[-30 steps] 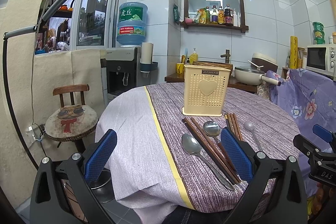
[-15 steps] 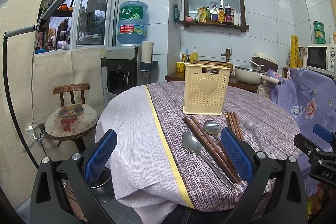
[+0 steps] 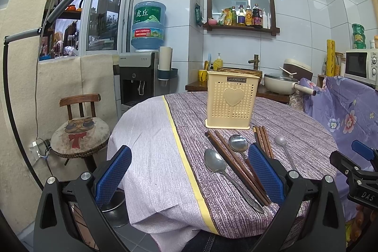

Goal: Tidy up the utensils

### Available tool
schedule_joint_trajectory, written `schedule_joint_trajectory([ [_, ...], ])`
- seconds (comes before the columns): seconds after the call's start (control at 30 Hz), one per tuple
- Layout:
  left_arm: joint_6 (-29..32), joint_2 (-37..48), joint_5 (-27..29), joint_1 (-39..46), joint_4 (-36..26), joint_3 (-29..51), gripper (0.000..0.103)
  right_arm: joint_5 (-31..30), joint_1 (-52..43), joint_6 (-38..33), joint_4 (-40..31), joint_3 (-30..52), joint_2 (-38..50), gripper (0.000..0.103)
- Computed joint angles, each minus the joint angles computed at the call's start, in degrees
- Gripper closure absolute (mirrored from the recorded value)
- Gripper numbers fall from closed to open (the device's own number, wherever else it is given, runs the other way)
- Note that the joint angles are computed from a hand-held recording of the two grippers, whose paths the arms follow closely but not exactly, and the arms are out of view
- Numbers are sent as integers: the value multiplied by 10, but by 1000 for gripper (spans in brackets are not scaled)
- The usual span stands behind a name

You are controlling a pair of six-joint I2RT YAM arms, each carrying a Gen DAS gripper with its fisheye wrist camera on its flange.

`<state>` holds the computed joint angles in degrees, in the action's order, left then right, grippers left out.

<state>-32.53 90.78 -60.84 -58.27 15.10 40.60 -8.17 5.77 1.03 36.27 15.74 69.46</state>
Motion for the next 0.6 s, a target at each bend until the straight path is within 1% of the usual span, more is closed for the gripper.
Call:
schedule_joint_trajectory([
  [0.6,-8,6,1,0,2,-5,5,-1,-1,3,8,3,20,5],
])
